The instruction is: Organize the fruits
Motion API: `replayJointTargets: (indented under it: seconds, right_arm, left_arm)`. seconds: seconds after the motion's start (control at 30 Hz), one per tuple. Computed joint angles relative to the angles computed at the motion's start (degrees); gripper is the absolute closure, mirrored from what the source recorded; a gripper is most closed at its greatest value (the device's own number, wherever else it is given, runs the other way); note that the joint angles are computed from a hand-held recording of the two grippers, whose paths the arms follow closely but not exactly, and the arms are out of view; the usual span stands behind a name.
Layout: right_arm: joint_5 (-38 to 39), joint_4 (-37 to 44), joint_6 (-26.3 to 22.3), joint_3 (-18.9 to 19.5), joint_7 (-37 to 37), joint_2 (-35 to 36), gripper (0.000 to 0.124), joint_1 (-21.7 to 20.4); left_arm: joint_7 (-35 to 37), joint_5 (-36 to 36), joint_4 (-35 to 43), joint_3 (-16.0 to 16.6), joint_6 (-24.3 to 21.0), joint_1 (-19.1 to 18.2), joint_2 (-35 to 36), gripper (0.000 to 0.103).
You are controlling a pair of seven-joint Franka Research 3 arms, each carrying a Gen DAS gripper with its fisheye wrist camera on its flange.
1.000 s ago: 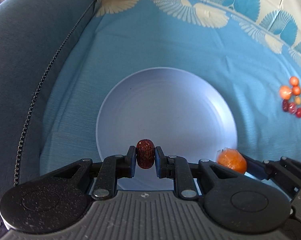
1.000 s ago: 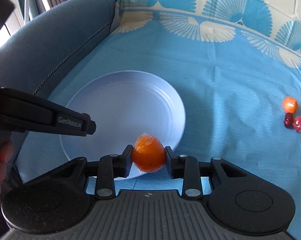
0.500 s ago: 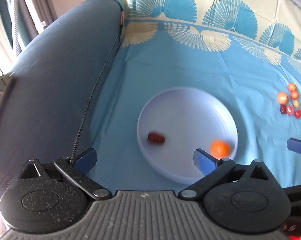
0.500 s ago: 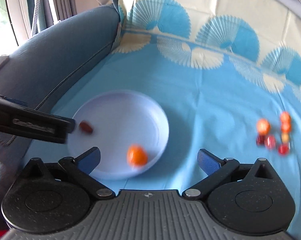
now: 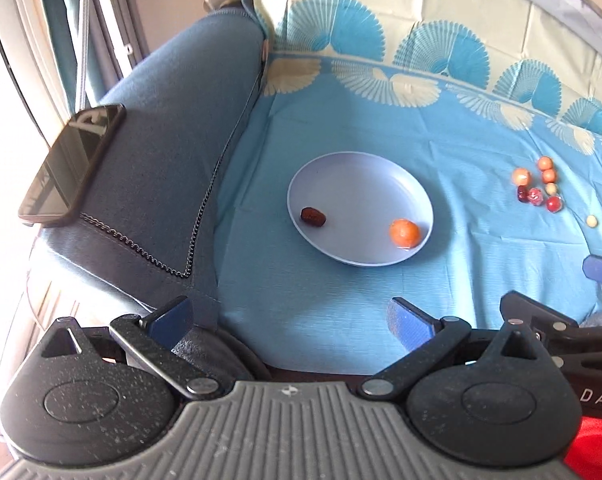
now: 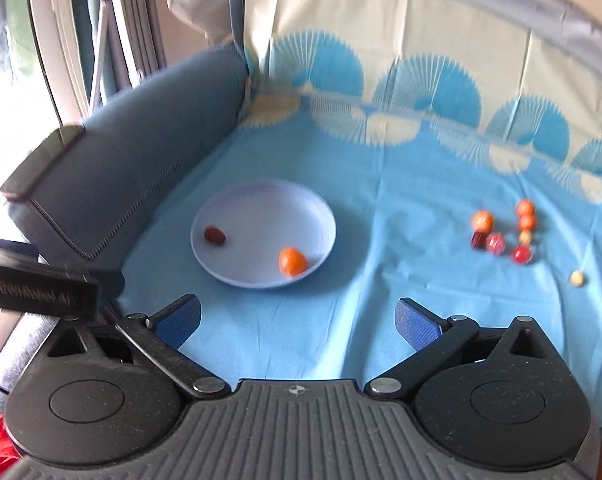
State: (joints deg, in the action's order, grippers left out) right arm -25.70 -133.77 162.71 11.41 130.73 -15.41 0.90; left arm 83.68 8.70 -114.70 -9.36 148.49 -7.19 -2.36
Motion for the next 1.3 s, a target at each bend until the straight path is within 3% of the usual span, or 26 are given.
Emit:
replayJointTargets:
  seconds: [0.4, 1.0, 1.3]
  right_arm:
    - [-0.12, -5.27, 2.19, 4.25, 3.05, -7.57, 0.021, -4.60]
    - [2.50, -8.05, 5.50, 9.18, 2.20, -11.48, 0.021, -9.75]
    - [2.08, -9.62, 8.28, 12.41, 4.07, -12.30, 0.021, -14.79]
  left_arm:
    - [0.08, -0.14, -5.54, 0.07, 4.34, -1.04, -6.15, 0.000]
    - [-1.26, 2.02, -6.68, 0.08, 5.24, -1.45, -8.18, 0.000]
    - [-2.39, 5.12, -3.15, -1.01, 2.63, -1.73, -4.86, 0.000]
